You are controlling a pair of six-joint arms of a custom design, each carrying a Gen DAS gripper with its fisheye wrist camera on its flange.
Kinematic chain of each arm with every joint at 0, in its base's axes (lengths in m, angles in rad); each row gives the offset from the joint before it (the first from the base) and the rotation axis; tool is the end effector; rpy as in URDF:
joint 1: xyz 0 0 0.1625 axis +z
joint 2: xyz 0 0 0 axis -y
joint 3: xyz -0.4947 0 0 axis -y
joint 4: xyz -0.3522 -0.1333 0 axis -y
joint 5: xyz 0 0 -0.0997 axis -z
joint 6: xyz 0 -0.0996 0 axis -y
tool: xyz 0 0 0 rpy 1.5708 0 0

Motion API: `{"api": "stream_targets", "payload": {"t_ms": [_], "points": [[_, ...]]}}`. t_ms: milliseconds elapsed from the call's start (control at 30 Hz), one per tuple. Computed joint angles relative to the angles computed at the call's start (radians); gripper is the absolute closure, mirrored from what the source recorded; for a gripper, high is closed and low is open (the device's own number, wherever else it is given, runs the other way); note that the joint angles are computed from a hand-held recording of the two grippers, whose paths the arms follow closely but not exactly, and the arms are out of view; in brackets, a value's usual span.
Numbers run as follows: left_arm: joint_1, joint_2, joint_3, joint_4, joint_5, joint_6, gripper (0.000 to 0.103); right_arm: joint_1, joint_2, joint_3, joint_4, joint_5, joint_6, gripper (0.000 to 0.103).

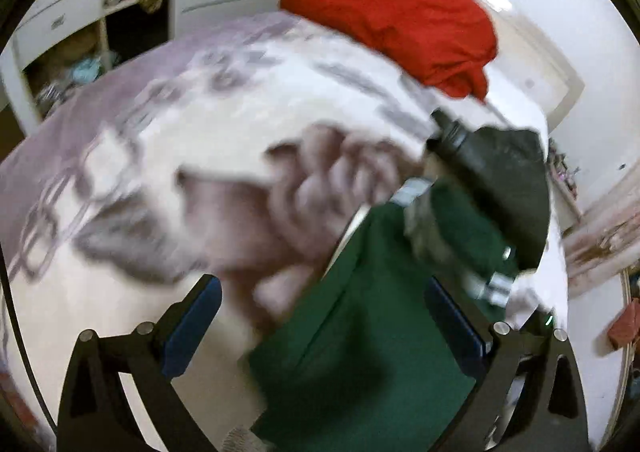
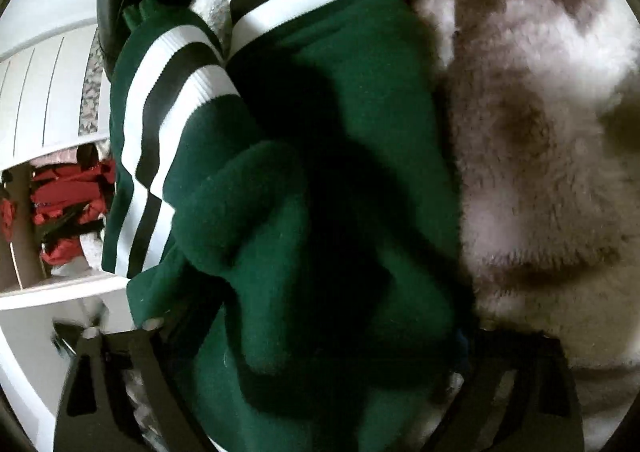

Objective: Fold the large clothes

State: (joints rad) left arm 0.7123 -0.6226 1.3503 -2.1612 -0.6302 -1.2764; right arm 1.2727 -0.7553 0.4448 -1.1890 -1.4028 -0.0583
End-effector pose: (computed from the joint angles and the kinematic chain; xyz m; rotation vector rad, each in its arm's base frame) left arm -0.4322 -0.6556 0.1449 -0.4149 2.3599 -0.9869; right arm -0.0881 -0.7973 0.5042 0.3633 2.9408 0.0598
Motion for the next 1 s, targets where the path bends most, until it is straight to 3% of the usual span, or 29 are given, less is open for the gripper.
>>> {"api": "stream_targets", "payload": {"t_ms": [100, 200, 300, 333, 400, 467, 533, 600, 733, 833, 900, 1000], "points": [[-0.033, -0.071, 0.118, 0.191, -0.076, -0.219, 0.0, -0.04, -0.139, 0.256, -0.192, 0.103, 0.156, 0.063], [-0.051, -0.106, 0.204, 0.254, -0.177, -0.343, 0.0, -0.067, -0.314, 0.571, -0.437, 0.186, 0.309, 0.065], [-0.073, -0.146, 0.281, 0.304, -0.26, -0.454, 0.0, -0.103, -0.513, 0.885, -0.647, 0.29, 0.521, 0.065], [-0.078, -0.148, 0.284, 0.32, -0.265, -0.473, 0.0, -0.117, -0.6, 0.989, -0.687, 0.313, 0.598, 0.065], [-0.091, -0.171, 0.302, 0.359, -0.263, -0.515, 0.0, -0.129, -0.732, 1.146, -0.727, 0.32, 0.665, 0.066], [-0.094, -0.186, 0.311, 0.384, -0.26, -0.529, 0.0, -0.123, -0.798, 1.2, -0.599, 0.266, 0.627, 0.064], [-0.09, -0.186, 0.305, 0.419, -0.271, -0.531, 0.0, -0.114, -0.79, 1.156, -0.398, 0.147, 0.533, 0.055], [-0.083, -0.166, 0.262, 0.53, -0.281, -0.537, 0.0, -0.099, -0.757, 1.075, -0.234, 0.026, 0.468, 0.052], [-0.06, -0.092, 0.245, 0.67, -0.272, -0.524, 0.0, -0.043, -0.708, 0.872, -0.103, -0.119, 0.327, 0.04], [-0.033, -0.061, 0.302, 0.567, -0.286, -0.468, 0.0, 0.055, -0.604, 0.658, -0.037, -0.221, 0.236, 0.039], [-0.035, -0.059, 0.342, 0.514, -0.236, -0.495, 0.0, 0.117, -0.522, 0.525, 0.001, -0.234, 0.192, 0.039], [-0.044, -0.094, 0.435, 0.376, -0.191, -0.535, 0.0, 0.182, -0.388, 0.356, 0.014, -0.196, 0.092, 0.035]]}}
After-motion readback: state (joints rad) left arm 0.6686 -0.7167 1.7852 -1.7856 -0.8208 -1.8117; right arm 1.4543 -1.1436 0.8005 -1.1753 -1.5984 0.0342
